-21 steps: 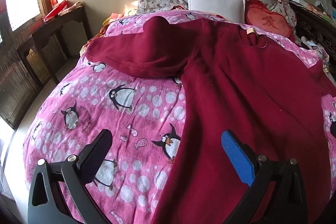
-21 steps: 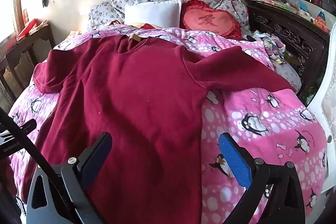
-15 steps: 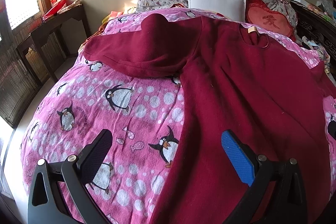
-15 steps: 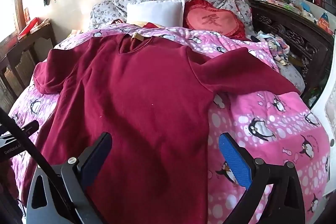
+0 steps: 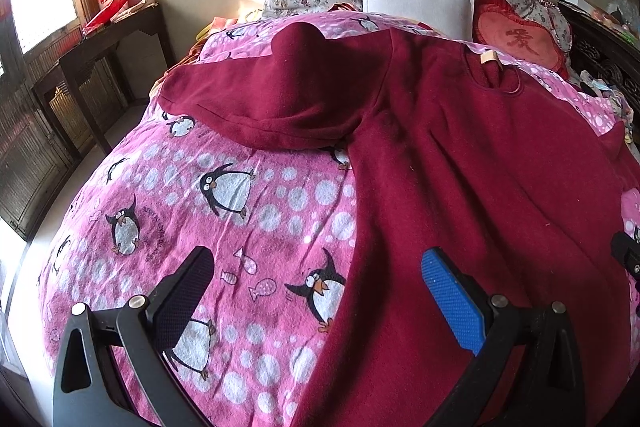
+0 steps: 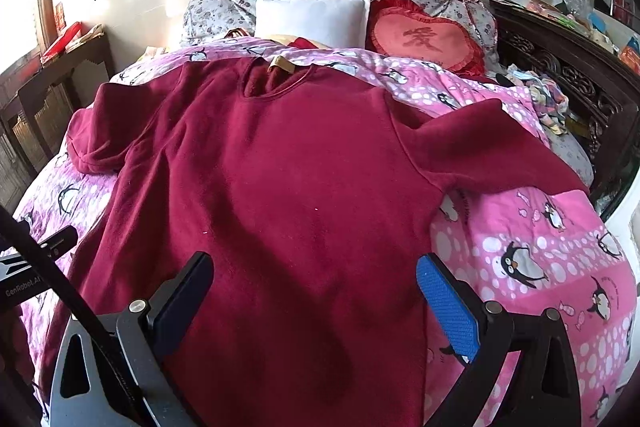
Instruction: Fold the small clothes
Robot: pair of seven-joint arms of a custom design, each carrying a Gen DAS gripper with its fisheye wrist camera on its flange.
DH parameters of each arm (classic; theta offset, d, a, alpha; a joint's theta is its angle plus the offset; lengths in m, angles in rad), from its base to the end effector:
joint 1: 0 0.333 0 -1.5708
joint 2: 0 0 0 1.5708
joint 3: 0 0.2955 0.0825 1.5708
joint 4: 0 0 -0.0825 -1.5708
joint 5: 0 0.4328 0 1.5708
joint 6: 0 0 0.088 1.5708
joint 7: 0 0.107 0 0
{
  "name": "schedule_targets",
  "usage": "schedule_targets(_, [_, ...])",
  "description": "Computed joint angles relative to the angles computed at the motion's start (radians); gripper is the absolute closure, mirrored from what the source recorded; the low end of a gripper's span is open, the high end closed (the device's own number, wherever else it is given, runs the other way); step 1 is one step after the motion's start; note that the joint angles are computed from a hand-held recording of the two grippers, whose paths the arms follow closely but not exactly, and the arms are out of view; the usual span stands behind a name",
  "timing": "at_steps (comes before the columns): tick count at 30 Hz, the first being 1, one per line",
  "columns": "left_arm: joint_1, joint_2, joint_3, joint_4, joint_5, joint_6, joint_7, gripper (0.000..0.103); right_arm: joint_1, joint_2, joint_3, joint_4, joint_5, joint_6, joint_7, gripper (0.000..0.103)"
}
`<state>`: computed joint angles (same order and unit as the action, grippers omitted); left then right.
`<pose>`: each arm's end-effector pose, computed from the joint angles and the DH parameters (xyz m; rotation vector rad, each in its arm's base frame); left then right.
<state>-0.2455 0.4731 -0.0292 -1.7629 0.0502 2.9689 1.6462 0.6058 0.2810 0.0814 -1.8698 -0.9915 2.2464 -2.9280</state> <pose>0.7086 -0.2008 0.3357 -1.4301 2.1292 -0.7495 0.5370 0.4069 0.3386 -1.3301 2.2139 -0.8878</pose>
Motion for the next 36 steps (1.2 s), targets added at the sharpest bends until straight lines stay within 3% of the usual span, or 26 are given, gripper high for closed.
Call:
schedule_targets(1, [0.002,0.004,-0.002,0.008,-0.002,-0.007,0.0,0.0,0.002,0.029,-0.001,0.039,0.002,-0.043,-0.046,0.0])
schedule_targets(12, [0.001,0.04,0.013,0.069,0.01,-0.029,-0.02,0.0,0.009,0.08,-0.036,0.101,-0.025,0.035,-0.02,0.0])
schedule_targets(21, [0.018,0.086,0.013,0.151,0.012,-0.07,-0.035,0.0,0.016,0.157,-0.055,0.207,0.044,0.01,-0.123,0.0])
schedule_targets(36, [0.058,0.197,0.018,0.35,-0.003,-0.16,-0.069,0.0,0.03,0.215,-0.09,0.278,0.084,0.013,-0.181,0.0])
